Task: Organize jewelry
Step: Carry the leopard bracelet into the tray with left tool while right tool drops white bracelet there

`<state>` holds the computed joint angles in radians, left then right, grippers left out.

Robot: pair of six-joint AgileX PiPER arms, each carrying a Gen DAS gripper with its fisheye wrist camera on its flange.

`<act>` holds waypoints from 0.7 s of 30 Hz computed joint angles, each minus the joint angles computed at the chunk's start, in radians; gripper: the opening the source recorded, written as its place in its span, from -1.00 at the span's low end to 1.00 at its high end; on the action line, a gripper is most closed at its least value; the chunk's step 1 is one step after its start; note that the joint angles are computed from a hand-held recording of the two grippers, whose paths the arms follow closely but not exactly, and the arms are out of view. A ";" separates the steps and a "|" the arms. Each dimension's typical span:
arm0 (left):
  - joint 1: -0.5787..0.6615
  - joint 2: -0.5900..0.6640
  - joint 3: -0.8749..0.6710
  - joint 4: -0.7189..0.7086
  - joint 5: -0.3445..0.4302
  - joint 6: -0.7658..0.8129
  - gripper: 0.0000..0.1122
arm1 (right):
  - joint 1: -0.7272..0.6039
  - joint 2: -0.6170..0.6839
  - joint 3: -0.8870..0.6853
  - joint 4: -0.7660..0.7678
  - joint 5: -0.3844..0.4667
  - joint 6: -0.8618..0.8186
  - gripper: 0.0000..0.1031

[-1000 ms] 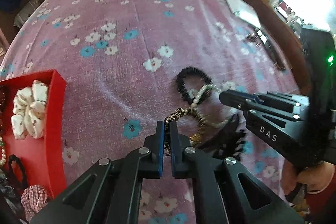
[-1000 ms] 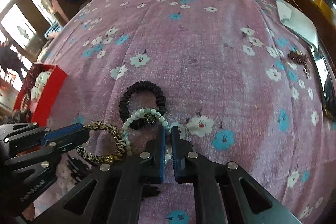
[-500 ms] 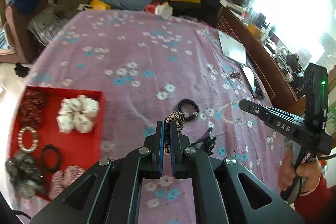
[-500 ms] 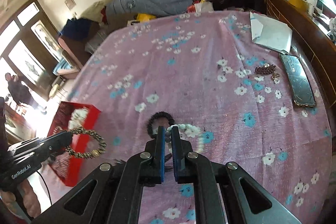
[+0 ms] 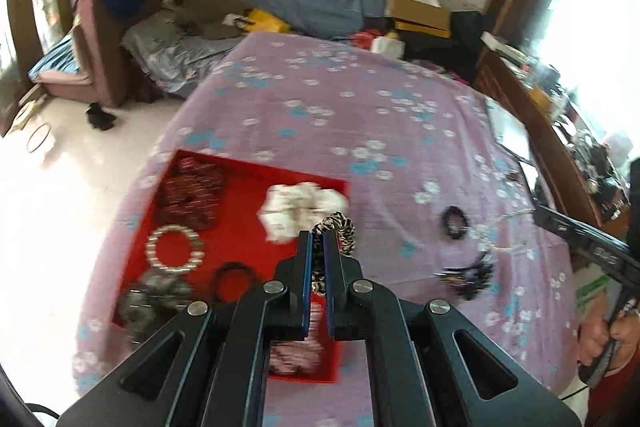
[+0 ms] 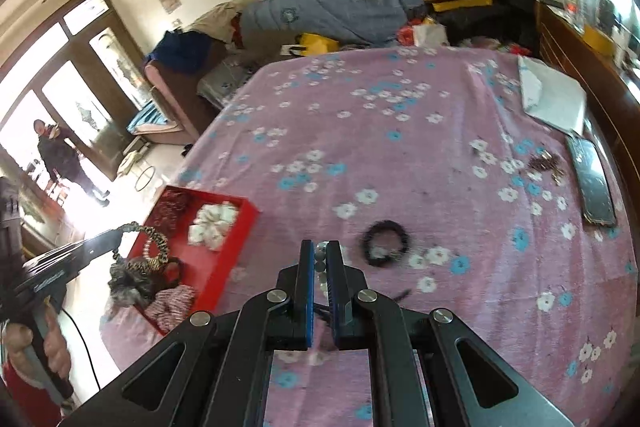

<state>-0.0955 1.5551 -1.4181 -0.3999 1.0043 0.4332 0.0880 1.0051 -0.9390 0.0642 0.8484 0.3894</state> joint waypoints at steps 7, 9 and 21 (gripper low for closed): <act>0.098 0.154 -0.152 -0.027 0.052 0.065 -0.91 | 0.194 0.160 -0.117 -0.045 -0.049 0.134 -0.87; 0.099 0.218 -0.213 -0.015 0.064 0.066 -0.91 | 0.246 0.220 -0.160 -0.065 -0.062 0.164 -0.87; 0.060 0.536 -0.500 0.061 0.106 0.058 -0.91 | 0.363 0.568 -0.373 0.050 -0.126 0.124 -0.86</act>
<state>-0.0354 2.0906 -1.9179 -0.3390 1.1107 0.4907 0.4511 1.5736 -1.3118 0.1145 0.7224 0.5131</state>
